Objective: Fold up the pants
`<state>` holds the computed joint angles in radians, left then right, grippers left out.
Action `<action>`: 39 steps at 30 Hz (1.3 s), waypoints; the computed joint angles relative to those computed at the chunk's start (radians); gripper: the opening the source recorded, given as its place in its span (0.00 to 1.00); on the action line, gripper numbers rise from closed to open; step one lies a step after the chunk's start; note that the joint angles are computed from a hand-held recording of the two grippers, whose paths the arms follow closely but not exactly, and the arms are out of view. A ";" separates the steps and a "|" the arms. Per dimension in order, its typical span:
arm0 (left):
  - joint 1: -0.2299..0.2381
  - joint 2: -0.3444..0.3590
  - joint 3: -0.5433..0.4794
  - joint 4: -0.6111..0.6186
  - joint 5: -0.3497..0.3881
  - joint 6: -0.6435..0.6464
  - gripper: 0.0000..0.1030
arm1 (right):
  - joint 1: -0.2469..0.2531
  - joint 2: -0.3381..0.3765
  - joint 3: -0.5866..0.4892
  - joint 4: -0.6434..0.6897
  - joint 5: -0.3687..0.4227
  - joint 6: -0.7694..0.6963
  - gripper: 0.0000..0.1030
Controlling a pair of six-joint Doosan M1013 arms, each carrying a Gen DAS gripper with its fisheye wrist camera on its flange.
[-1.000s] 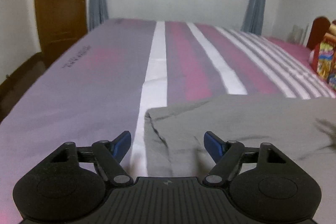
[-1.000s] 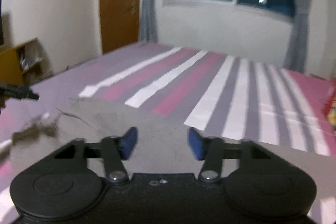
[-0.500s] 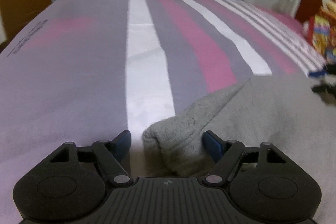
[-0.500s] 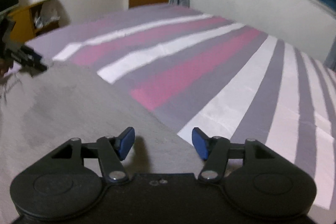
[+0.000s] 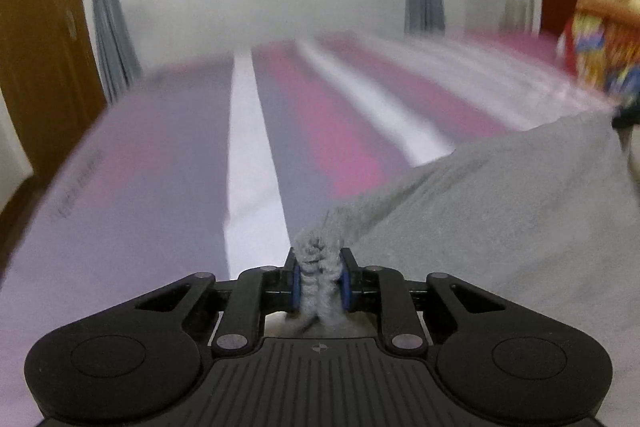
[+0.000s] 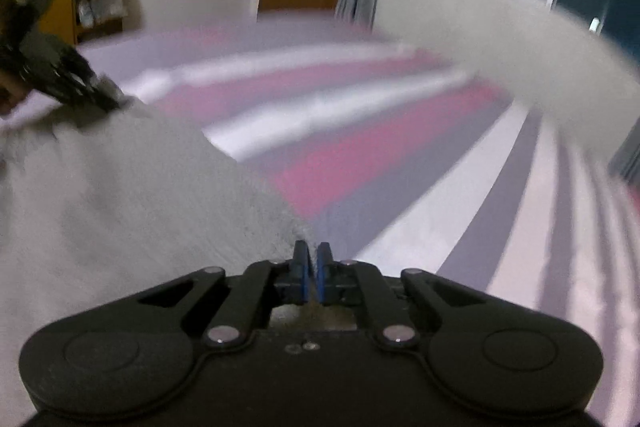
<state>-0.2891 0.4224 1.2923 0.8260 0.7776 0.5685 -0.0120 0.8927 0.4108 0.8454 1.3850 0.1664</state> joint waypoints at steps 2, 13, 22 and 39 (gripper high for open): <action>-0.033 -0.063 0.071 0.131 -0.049 -0.140 0.18 | -0.031 -0.093 0.140 0.075 -0.045 -0.105 0.04; -0.241 -0.198 0.315 0.269 0.065 -0.442 0.18 | -0.187 -0.431 0.714 0.198 -0.061 -0.392 0.05; -0.341 -0.209 0.387 0.206 0.258 -0.731 0.67 | -0.232 -0.451 0.819 0.066 -0.093 0.014 0.25; -0.271 -0.232 0.504 0.411 -0.154 -1.615 0.29 | -0.222 -0.280 0.657 0.105 -0.015 0.823 0.39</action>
